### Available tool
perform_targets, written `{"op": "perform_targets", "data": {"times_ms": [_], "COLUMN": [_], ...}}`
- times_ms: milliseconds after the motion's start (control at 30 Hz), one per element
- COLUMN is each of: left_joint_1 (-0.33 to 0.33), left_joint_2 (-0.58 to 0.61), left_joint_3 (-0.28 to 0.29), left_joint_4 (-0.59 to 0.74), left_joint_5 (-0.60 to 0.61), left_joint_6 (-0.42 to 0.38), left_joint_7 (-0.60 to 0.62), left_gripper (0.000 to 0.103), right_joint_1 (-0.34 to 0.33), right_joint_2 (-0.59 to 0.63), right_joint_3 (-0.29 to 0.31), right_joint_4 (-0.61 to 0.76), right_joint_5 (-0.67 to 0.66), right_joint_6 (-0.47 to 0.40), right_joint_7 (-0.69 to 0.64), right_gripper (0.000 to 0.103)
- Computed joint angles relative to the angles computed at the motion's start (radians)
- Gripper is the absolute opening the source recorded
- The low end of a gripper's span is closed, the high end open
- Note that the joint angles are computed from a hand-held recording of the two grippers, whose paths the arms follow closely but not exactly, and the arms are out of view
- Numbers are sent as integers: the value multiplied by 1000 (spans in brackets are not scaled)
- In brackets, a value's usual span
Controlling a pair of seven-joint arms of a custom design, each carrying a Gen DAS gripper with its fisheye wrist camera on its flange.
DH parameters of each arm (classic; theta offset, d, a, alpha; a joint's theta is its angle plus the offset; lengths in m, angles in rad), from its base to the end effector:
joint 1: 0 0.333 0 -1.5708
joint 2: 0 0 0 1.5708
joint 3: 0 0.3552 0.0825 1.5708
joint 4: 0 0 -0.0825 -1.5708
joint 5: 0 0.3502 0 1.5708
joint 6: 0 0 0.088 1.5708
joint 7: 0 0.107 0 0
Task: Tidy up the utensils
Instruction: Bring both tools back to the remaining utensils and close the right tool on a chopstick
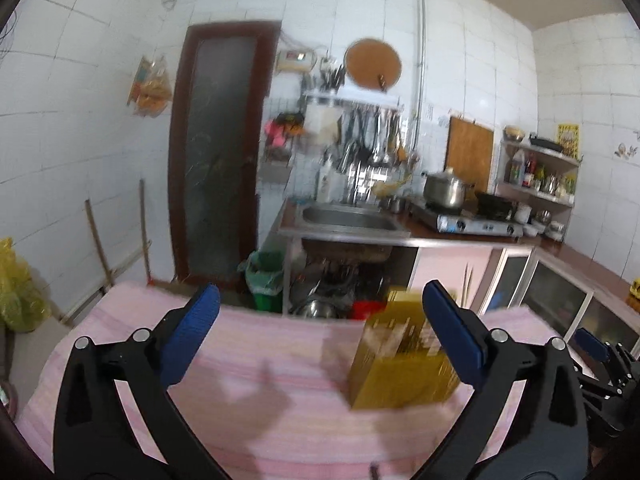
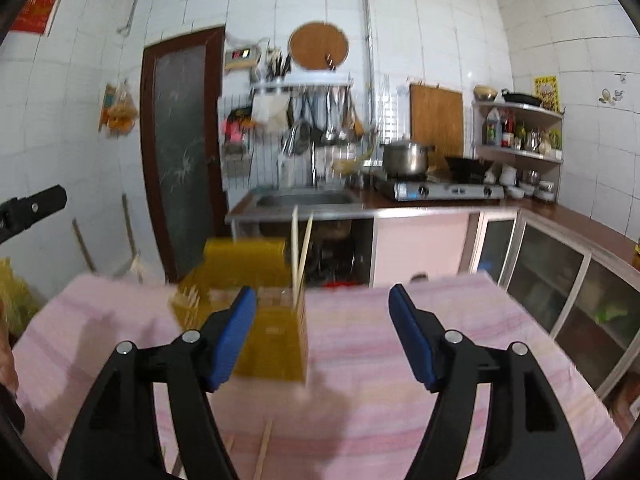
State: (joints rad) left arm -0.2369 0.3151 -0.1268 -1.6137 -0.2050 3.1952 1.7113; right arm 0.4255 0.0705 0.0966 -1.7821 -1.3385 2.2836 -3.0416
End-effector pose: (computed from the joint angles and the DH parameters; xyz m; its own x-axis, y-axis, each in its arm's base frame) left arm 0.6410 -0.2058 0.6504 -0.3205 -0.9423 0.0971 -0.3139 0.0090 -0.9494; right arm 0.5292 0.2758 0.6203 -0.3822 -0.9235 -0.0323 -0.3157 0.1633 -0.9347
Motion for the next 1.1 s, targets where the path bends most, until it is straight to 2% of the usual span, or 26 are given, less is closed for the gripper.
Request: {"op": "perform_targets", "data": {"times_ms": [67, 167, 233, 433, 600, 700, 767, 867, 933, 967, 1000, 1067, 1100], "left_joint_1": [-17, 30, 41, -31, -32, -49, -35, 25, 37, 24, 7, -18, -20], "left_joint_2": [-33, -64, -76, -65, -29, -12, -4, 8, 13, 13, 14, 17, 19], "left_joint_3": [35, -5, -9, 89, 89, 110, 86, 16, 2, 15, 36, 63, 65], "left_joint_4": [-67, -141, -184, -259, -255, -250, -230, -214, -205, -202, -200, -198, -195], "left_joint_5": [16, 3, 2, 144, 221, 275, 267, 187, 164, 177, 204, 249, 257], "left_joint_6": [-16, -70, -113, -184, -238, -253, -281, -326, -352, -359, -361, -362, -364], "left_joint_7": [-9, 11, 8, -143, -204, -254, -256, -199, -177, -188, -210, -247, -256], "left_gripper": [98, 98, 98, 98, 98, 98, 98, 98, 98, 98, 98, 98, 98], "right_joint_1": [13, 28, 34, 39, 45, 46, 45, 44, 42, 41, 36, 41, 48], "right_joint_2": [-7, -4, 2, 50, 110, 140, 160, 194, 223, 237, 250, 268, 273], "right_joint_3": [14, 26, 28, 18, -3, -17, -26, -40, -46, -48, -47, -54, -60], "right_joint_4": [-32, -63, -76, -88, -71, -42, -18, 24, 60, 78, 94, 119, 127], "right_joint_5": [46, 90, 119, 223, 302, 351, 385, 429, 475, 500, 534, 573, 576], "right_joint_6": [-12, -14, -15, 5, 21, 29, 35, 38, 32, 27, 28, 21, 15], "right_joint_7": [-11, -1, -3, -43, -88, -132, -166, -217, -277, -307, -343, -381, -387], "right_gripper": [69, 69, 69, 69, 69, 69, 69, 68, 63, 51, 44, 38, 30]}}
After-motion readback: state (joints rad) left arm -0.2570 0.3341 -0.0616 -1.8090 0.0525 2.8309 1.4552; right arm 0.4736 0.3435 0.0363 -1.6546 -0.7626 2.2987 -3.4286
